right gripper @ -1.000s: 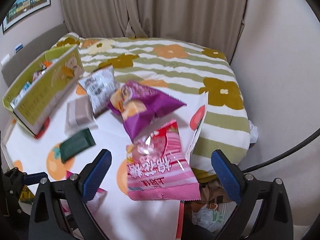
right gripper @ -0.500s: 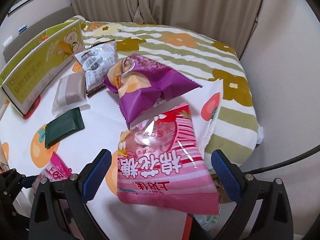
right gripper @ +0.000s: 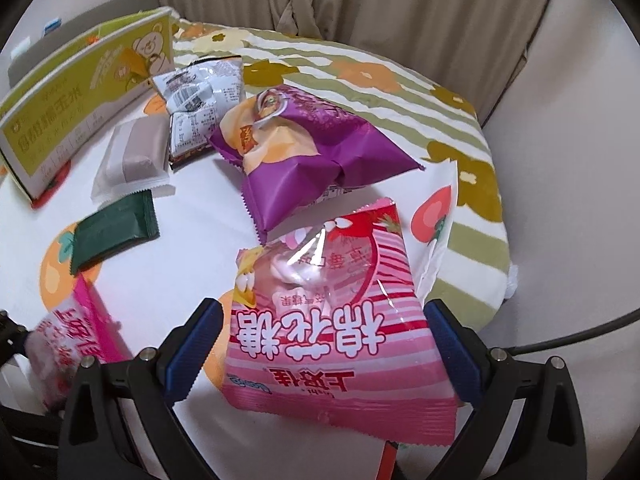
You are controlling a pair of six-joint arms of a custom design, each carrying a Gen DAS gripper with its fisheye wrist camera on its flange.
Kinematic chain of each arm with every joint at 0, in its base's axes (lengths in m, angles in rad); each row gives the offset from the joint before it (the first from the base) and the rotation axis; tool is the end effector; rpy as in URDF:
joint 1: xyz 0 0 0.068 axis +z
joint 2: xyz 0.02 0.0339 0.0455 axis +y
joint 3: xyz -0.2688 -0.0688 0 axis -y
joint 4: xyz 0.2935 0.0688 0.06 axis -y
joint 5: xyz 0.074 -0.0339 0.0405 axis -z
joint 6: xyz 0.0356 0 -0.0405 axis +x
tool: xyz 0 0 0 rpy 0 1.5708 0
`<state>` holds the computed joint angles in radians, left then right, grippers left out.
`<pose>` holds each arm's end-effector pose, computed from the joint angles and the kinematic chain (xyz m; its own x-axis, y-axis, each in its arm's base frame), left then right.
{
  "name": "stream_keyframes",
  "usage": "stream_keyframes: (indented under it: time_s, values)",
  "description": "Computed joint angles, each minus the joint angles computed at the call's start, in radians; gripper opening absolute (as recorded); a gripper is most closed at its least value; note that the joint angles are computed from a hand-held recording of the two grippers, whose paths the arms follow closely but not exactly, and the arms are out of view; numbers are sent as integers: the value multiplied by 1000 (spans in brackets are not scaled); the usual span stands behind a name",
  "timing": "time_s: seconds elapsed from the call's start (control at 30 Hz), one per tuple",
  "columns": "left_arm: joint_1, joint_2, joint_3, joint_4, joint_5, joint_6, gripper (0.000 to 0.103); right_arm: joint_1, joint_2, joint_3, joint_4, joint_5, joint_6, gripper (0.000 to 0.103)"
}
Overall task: Organize snacks
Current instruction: 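Grasp the pink-white candy bag with left tool while right tool grasps the pink marshmallow bag, then carry both pink bags over the green box and release them inside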
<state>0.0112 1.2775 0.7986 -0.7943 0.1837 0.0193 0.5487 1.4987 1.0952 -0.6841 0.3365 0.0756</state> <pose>0.2624 -0.0036 0.1846 -0.9550 0.0083 -0.2965 0.0610 0.9837 -0.1689 0.2997 0.1695 0.2263 -0.7807 -0.3937 -0.4854 -0.3033 0.9177 -0.2565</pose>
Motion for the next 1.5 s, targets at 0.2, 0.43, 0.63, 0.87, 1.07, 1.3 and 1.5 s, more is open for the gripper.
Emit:
stream_keyframes:
  time_s: [0.2,0.43,0.63,0.87,1.07,1.3,1.5]
  values:
    - [8,-11,-4,2,2,6,53,18,17,-6,11,44,-16,97]
    - [34,-77,-17,-32,22,42,53,30,-10,-16,-12,61,28,77]
    - [73,-125,-3,-70,64,101,52,53,-69,-13,-71,63,107,74]
    - [161,-192,85,-146,140,159,52,126,-145,48,-193,103,220,74]
    - [329,-156,251,-190,234,242,52,202,-145,183,-257,109,281,74]
    - [591,92,557,-235,354,394,52,306,45,464,-247,113,313,74]
    - [713,438,947,-301,360,464,52,375,307,785,-256,95,351,74]
